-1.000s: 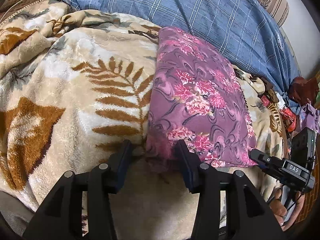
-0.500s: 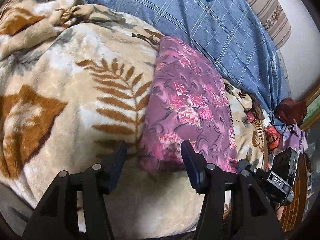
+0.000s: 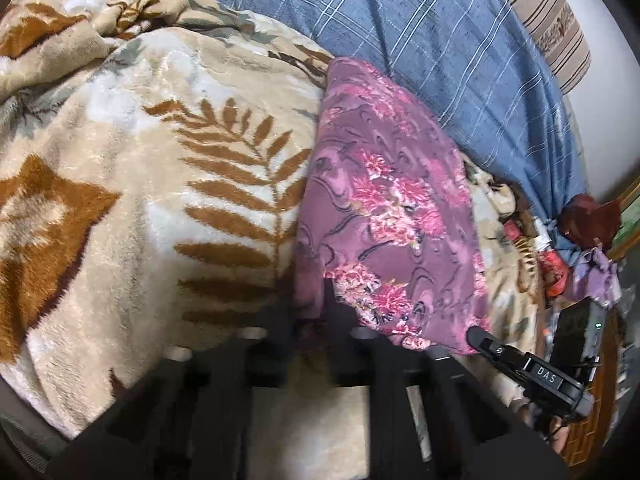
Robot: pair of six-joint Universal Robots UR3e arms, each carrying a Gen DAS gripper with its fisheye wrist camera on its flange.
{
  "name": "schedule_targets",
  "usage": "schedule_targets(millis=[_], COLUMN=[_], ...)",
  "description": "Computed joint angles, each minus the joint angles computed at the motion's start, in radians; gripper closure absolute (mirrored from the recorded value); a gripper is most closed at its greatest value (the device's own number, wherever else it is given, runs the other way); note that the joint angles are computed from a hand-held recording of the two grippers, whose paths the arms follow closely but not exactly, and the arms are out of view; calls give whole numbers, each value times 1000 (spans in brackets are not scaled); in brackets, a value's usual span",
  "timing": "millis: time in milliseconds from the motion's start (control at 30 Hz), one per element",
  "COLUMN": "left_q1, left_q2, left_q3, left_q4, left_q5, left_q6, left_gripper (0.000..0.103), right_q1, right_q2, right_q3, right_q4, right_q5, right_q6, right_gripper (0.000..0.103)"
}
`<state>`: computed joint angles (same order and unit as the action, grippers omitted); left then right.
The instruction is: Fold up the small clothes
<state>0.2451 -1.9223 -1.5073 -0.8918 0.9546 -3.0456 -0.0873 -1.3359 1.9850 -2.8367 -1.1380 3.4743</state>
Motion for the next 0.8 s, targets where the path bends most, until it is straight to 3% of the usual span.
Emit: schedule_targets(millis=[133,333,433,500,600,667,800], left_q1=[47,12,24,41,56,42,-21], left_q2=[67,17,28,40,56,56,31], left_q3=[-64,-10,-6,-19,-39,-41,-7], left_q4=[6,-30,-60,-52,-12,19,35], left_q5=[-60,12,-4,-24,-41,-17,86], left_q6=[13,10,19,6,-6,-12,3], left_gripper=[97,95,88,85,80,61,58], right_q1=[-1,-20,-47,-68,-78,-73,-43], right_q2=[-52,-20,-49,-62,-75,-68,-41], right_q3=[27,26,66,96,106,97,63], right_q4=[13,11,-17,-53,-65,-68,-58], right_q5=[-12,19,45,57,54,51,21], right_q6=[-7,-2,6,31,43,46,42], right_gripper=[92,91,77,63,53,51,47])
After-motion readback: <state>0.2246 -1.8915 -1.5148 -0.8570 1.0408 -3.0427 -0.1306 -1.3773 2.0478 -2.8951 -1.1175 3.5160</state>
